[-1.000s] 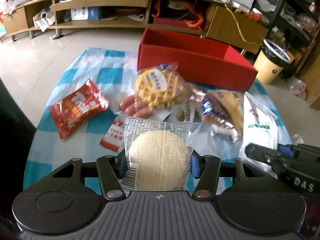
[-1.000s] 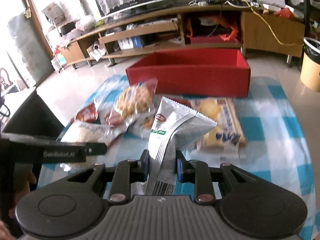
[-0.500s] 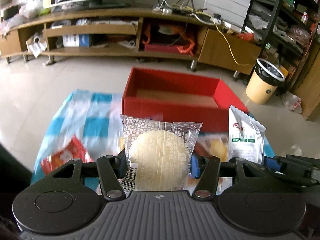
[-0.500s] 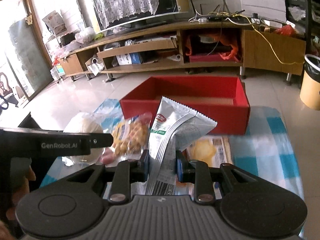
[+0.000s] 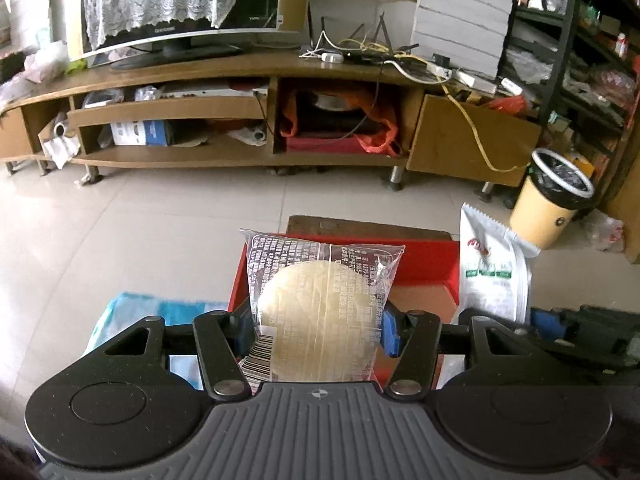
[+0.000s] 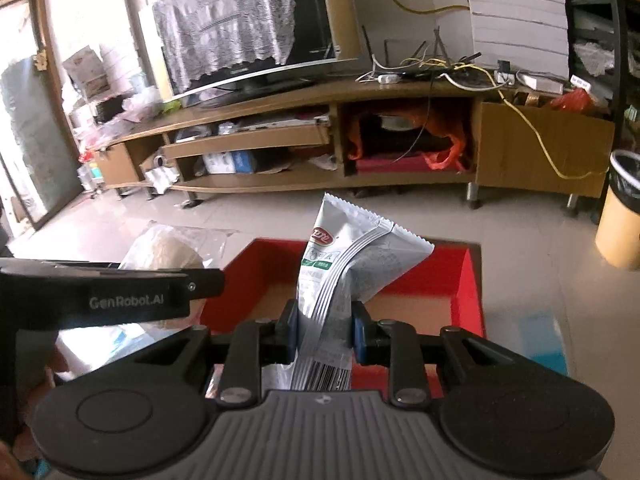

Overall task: Organize snacks
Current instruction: 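Carry the bun and sachet into the red box and open both tools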

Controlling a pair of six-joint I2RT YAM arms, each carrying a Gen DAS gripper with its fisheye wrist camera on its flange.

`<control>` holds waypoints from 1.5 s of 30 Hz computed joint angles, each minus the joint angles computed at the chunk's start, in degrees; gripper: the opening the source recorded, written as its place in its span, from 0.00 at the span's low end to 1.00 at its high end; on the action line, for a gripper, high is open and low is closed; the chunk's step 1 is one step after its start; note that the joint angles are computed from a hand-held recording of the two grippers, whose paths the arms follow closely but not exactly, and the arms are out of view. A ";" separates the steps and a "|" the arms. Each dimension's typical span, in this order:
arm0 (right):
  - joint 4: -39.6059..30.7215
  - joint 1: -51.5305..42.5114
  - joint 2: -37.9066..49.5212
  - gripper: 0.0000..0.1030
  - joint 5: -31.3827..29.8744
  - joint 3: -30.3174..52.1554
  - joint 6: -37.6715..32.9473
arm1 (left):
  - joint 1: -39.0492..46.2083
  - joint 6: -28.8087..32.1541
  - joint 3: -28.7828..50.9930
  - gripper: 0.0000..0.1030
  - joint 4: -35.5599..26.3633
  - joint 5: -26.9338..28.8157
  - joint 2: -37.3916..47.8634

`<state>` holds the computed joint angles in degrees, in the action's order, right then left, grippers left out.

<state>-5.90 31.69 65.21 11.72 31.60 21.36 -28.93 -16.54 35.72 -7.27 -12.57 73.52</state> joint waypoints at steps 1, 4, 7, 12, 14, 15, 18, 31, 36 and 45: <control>2.11 -1.39 3.21 0.23 -0.61 1.03 -1.22 | 0.67 0.57 0.59 0.62 1.58 0.08 2.21; 6.72 -3.69 10.95 0.23 -1.07 3.72 -3.47 | 2.31 0.91 2.25 0.62 6.87 0.58 9.44; 10.51 -4.71 18.73 0.23 -0.66 6.31 -5.10 | 3.04 2.22 4.19 0.62 11.57 -0.79 17.15; 12.72 -5.35 28.99 0.24 -1.00 10.33 -7.62 | 3.95 4.58 5.43 0.63 15.16 -0.80 24.64; 11.94 -5.22 31.81 0.24 -0.74 11.65 -8.49 | 3.70 5.64 4.87 0.64 15.86 -1.40 25.51; 11.79 -5.26 32.62 0.24 -0.95 11.73 -8.74 | 3.87 5.56 4.54 0.65 15.75 -0.94 25.69; 10.53 -6.08 33.17 0.24 -3.21 11.32 -8.12 | 3.67 5.86 2.54 0.65 16.86 -0.71 25.53; 5.93 -4.71 25.74 0.24 -4.26 6.33 -4.80 | 1.97 2.91 -1.98 0.61 9.81 0.64 16.87; 3.75 -4.12 23.53 0.24 -5.03 5.30 -3.78 | 2.16 2.98 -3.20 0.61 7.82 1.53 14.52; -4.18 -1.97 19.42 0.24 -4.88 6.65 -2.77 | 2.54 3.92 -3.94 0.62 4.16 3.30 11.43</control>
